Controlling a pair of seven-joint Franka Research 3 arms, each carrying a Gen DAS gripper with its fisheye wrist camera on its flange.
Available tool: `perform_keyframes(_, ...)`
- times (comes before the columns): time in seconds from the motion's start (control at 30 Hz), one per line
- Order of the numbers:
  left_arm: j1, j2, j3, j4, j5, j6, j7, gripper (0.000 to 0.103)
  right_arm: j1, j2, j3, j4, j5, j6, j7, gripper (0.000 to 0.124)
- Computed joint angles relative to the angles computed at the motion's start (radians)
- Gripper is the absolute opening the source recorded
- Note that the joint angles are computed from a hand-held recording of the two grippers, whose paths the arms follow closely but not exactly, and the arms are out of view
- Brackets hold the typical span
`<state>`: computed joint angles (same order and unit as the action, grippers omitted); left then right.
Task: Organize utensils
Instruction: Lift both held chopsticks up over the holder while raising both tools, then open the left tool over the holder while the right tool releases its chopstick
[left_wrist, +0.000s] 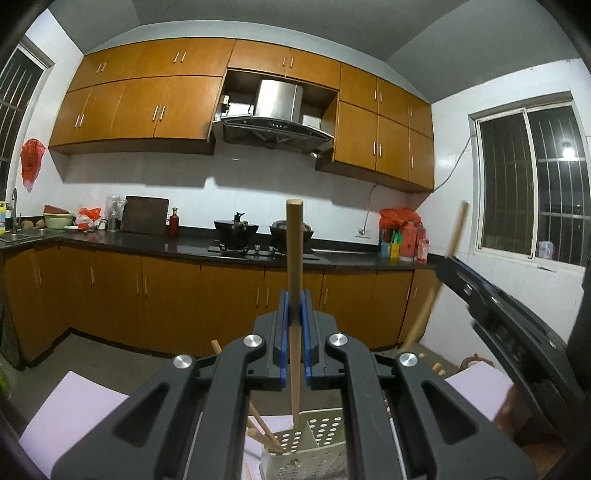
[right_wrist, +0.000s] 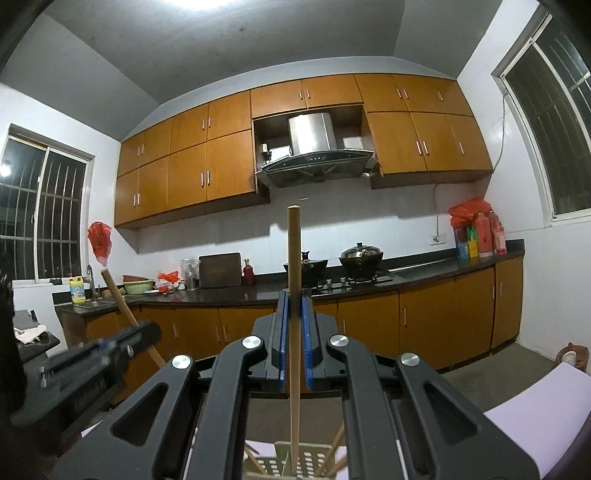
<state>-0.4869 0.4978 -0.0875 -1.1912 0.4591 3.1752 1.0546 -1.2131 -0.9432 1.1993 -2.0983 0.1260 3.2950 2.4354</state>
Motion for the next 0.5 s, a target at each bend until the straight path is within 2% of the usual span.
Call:
perform_keyframes(0.1,-0.002,0.009,0.006,-0.01,0.001,0.008,-0.003,0.007,-0.035,-0.011,0.032,0.004,0.006,0.012,0.016,0.008)
perform_keyframes(0.27,0.038,0.029,-0.059,-0.016,-0.027,-0.016,0.04,0.007,-0.031,0.022,0.074,-0.003,-0.015,-0.027,0.014,0.008)
perform_keyframes(0.37,0.059,0.042,-0.097,-0.01,-0.052,-0.036,0.071,0.007,-0.004,0.049,0.073,-0.018,-0.033,-0.037,0.003,0.008)
perform_keyframes(0.43,0.063,0.045,-0.105,-0.009,-0.068,-0.044,0.081,0.01,0.009,0.068,0.071,-0.019,-0.041,-0.037,-0.001,0.009)
perform_keyframes(0.47,0.065,0.044,-0.109,-0.011,-0.074,-0.045,0.086,0.014,0.021,0.076,0.064,-0.022,-0.046,-0.043,-0.007,0.011)
perform_keyframes(0.5,0.062,0.04,-0.103,-0.015,-0.076,-0.043,0.086,0.021,0.025,0.078,0.061,-0.019,-0.048,-0.05,-0.008,0.018)
